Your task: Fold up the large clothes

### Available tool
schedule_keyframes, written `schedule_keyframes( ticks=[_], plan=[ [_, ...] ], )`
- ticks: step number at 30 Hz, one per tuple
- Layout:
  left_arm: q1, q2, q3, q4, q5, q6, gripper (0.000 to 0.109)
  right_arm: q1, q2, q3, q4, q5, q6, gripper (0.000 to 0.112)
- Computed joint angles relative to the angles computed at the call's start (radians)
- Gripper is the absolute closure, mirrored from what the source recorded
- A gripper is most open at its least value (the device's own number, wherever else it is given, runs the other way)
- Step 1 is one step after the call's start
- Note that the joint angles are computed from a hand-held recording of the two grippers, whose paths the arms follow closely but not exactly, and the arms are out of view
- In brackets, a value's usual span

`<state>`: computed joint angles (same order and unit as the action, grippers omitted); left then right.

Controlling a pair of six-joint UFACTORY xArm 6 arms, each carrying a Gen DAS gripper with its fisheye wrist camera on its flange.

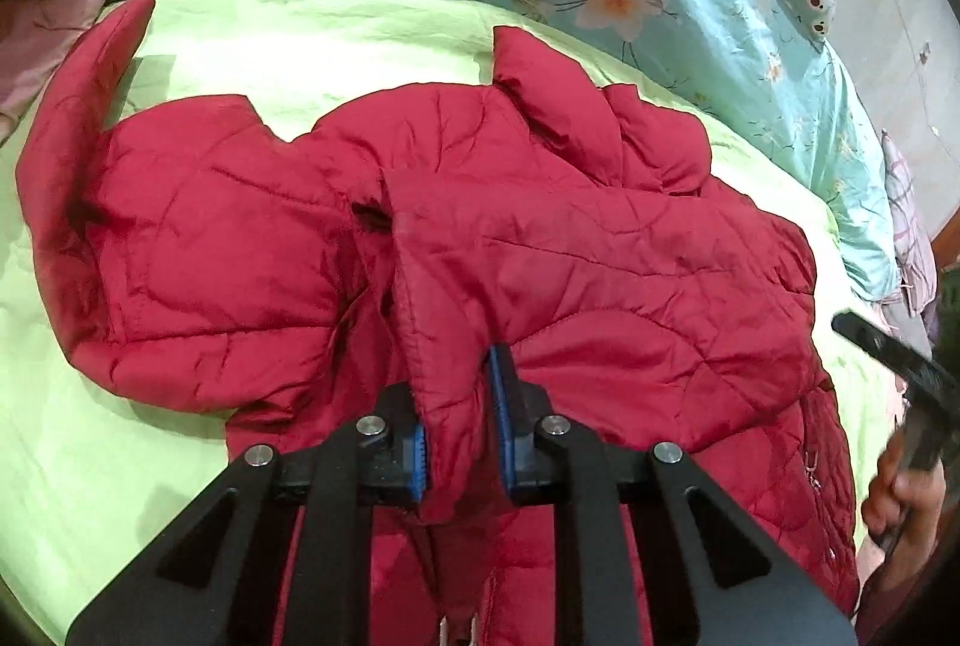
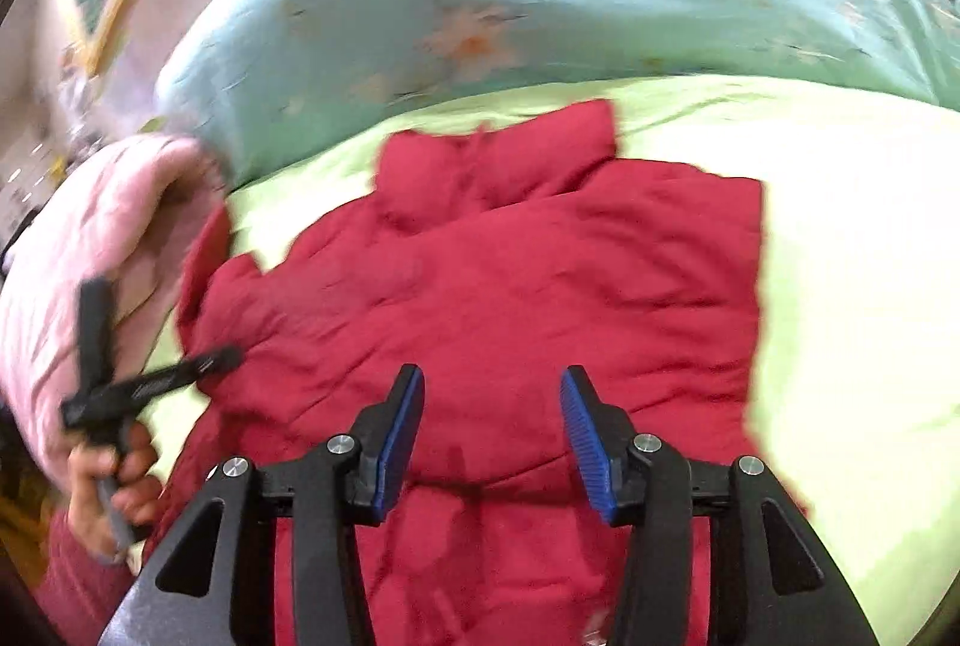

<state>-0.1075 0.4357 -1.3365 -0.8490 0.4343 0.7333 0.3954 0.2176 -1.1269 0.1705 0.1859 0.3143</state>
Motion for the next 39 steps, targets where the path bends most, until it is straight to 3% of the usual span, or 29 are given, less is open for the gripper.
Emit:
schedule_keyframes(
  ticks=[6, 9, 17, 19, 21, 23, 25, 27, 30, 33, 36, 39],
  plan=[
    [-0.014, 0.042, -0.038, 0.042, -0.014, -0.036, 0.093, -0.057, 0.178, -0.219, -0.246, 0.172, 0.176, 0.064],
    [-0.021, 0.063, -0.054, 0.037, -0.041, -0.007, 0.092, -0.063, 0.245, -0.273, -0.263, 0.211, 0.198, 0.065],
    [-0.017, 0.120, -0.086, -0.007, -0.062, 0.039, 0.084, -0.072, 0.311, -0.309, -0.257, 0.196, 0.192, 0.064],
    [-0.014, 0.094, -0.063, -0.005, -0.068, 0.027, 0.075, -0.072, 0.311, -0.306, -0.270, 0.197, 0.199, 0.064],
    [-0.012, 0.050, -0.014, 0.016, -0.100, -0.005, 0.063, -0.071, 0.300, -0.298, -0.283, 0.200, 0.212, 0.064],
    [-0.011, -0.005, 0.045, 0.025, -0.144, -0.024, 0.062, -0.072, 0.282, -0.278, -0.271, 0.191, 0.208, 0.064],
    [-0.026, -0.061, 0.111, 0.041, -0.242, -0.048, 0.062, -0.073, 0.258, -0.252, -0.250, 0.169, 0.203, 0.064],
    [-0.051, -0.102, 0.126, -0.091, -0.249, 0.076, 0.062, -0.072, 0.221, -0.213, -0.246, 0.139, 0.218, 0.064],
    [-0.086, -0.111, 0.095, -0.221, -0.163, 0.218, 0.062, -0.060, 0.187, -0.183, -0.270, 0.104, 0.243, 0.064],
    [-0.134, -0.051, 0.058, -0.074, -0.180, 0.115, 0.062, -0.043, 0.187, -0.190, -0.244, 0.117, 0.206, 0.064],
    [-0.125, 0.036, -0.002, 0.121, -0.133, -0.073, 0.070, -0.035, 0.192, -0.193, -0.222, 0.131, 0.181, 0.064],
    [-0.103, 0.076, -0.036, 0.118, -0.112, -0.080, 0.078, -0.034, 0.191, -0.187, -0.204, 0.136, 0.161, 0.064]
  ],
)
